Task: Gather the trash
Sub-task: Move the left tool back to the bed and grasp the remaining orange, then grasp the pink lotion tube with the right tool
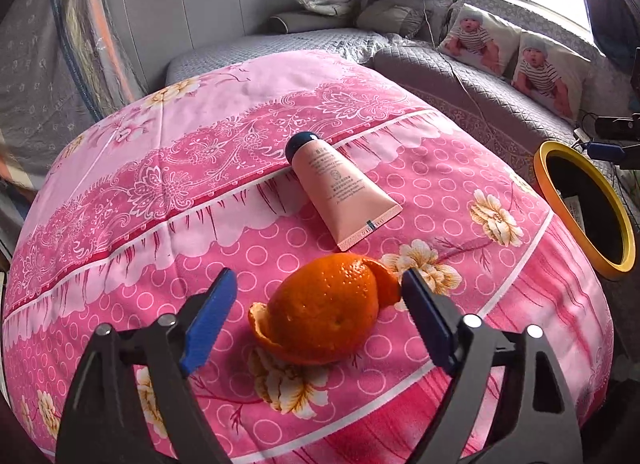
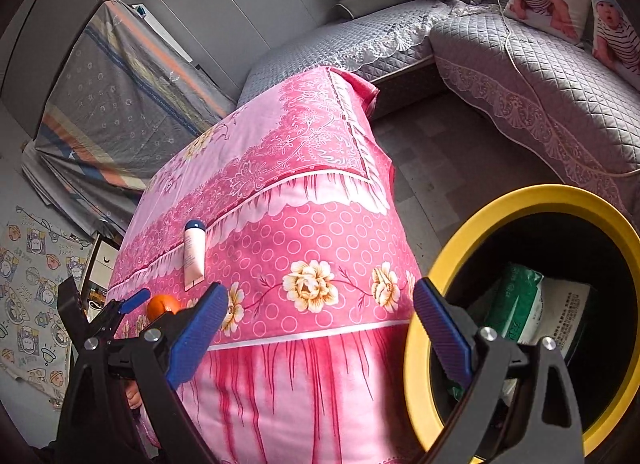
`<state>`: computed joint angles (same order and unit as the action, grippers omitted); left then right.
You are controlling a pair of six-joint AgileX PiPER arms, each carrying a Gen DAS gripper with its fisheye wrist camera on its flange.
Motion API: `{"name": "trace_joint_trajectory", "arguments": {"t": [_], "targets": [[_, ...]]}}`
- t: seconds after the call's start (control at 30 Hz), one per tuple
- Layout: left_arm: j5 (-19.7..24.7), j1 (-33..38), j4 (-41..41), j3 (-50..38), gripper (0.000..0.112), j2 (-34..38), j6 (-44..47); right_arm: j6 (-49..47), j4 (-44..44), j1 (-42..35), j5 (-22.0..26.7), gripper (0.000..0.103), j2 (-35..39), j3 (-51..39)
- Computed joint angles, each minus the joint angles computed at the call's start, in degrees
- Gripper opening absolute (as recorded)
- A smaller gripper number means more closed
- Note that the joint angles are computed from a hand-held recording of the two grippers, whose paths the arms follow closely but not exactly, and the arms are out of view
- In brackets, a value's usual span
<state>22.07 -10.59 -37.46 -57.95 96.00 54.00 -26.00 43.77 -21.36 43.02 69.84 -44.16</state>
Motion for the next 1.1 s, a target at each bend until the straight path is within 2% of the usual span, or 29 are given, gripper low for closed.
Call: {"name": "trace_joint_trajectory", "arguments": {"t": [0.03, 0.07, 0.1, 0.23, 0.33, 0.43, 0.53, 0.63, 0.8, 0.93, 1.1], "targets": [[1.3, 0.4, -0.4, -0.7, 0.062, 0.6, 0.1, -0.5, 0.4, -0.1, 0.2, 0.090, 0.1, 0.0], [1.5, 0.3, 1.0, -1.2, 0.060, 0.9, -1.5, -0.9, 0.7, 0.0, 0.4, 0.090, 0.1, 0.0], [1.2, 0.2, 1.1, -1.0, 0.051, 0.7, -1.4, -0.8, 0.5, 0.6, 0.5, 0.090, 0.2, -0.2], [2.8, 1.2, -1.8, -0.3, 0.044, -1.2, 1.6, 1.6, -2.4, 7.3, -0.7, 0.090, 1.8, -3.6], [4.8, 3.4, -5.5, 0.7, 0.043, -3.8, 4.6, 4.7, -4.5, 15.0, -1.8, 0.090, 6.0, -8.6], [5.7, 6.4, -10.5, 3.3, 0.043, -7.7, 8.5, 16.1, -16.4, 25.2, -6.0, 0.090, 12.0, -15.7], [3.0, 7.8, -10.5, 6.3, 0.043, -12.1, 6.6, 21.9, -22.6, 31.6, -5.2, 0.090, 20.3, -24.7], [-0.8, 8.5, -5.5, 8.0, 0.043, -15.1, -1.2, 30.3, -32.8, 37.4, -4.3, 0.090, 28.2, -33.6], [-0.1, 13.2, -11.2, 8.4, 0.043, -17.3, 2.0, 37.9, -41.4, 41.6, 0.7, 0.089, 39.1, -45.9], [-2.2, 14.4, -14.2, 9.1, 0.044, -19.1, 5.0, 40.6, -44.6, 43.2, 3.7, 0.085, 44.0, -51.2], [-0.3, 16.5, -16.7, 8.1, 0.044, -19.5, 7.2, 43.2, -47.2, 44.3, 7.4, 0.080, 48.4, -56.5]]}}
